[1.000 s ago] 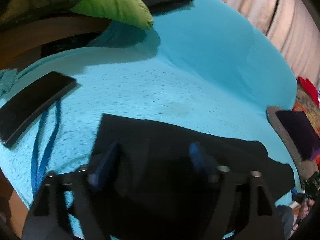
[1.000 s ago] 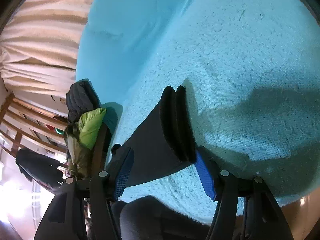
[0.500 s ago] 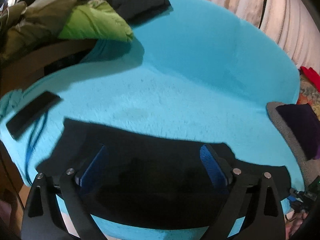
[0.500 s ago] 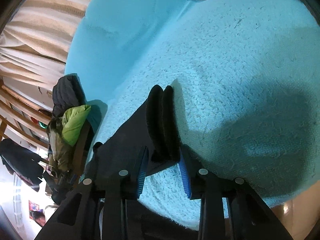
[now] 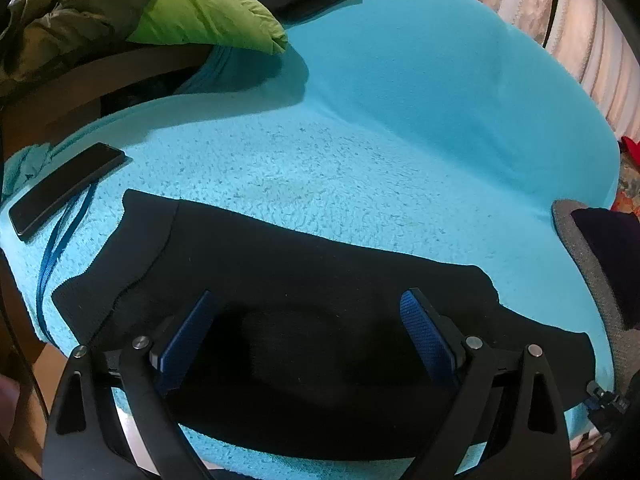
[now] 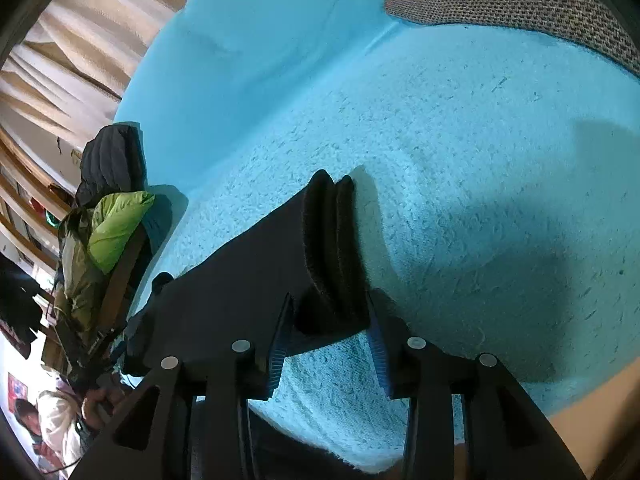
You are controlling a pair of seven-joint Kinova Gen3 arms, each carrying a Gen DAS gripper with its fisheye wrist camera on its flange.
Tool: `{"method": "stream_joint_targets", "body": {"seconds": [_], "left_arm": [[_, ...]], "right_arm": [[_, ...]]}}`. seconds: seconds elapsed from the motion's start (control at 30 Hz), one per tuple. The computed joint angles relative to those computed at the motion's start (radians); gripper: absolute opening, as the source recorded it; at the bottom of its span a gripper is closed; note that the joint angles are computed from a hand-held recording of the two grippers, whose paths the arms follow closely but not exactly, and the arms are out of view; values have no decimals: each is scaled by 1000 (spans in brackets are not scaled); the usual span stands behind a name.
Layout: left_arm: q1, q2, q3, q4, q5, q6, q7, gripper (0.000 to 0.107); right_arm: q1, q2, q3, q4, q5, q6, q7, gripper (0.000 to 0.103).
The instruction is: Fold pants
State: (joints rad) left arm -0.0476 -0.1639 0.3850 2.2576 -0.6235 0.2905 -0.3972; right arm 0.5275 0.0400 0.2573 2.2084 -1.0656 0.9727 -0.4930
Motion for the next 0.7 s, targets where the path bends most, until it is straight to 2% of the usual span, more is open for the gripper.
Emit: {"method": "stream_joint_targets", "body": {"seconds": [0.23,0.47,0.57,0.7], "left_arm": [[20,1,-41,9,69,-33,-65,94],[33,5,-81,12,161,-59,-166,94],[0,-7,-52,20,178,-70,-165,94],[-35,-11,-21,22,196,-75,-178,94]], "right_arm": [[47,47,11,-7,-32,72,42,37],[36,70,-16,-88,60,98,-110,34],[47,83,-20,-96,64,109,-110,30],[93,115,-14,-85,17,155,-60,29]]}}
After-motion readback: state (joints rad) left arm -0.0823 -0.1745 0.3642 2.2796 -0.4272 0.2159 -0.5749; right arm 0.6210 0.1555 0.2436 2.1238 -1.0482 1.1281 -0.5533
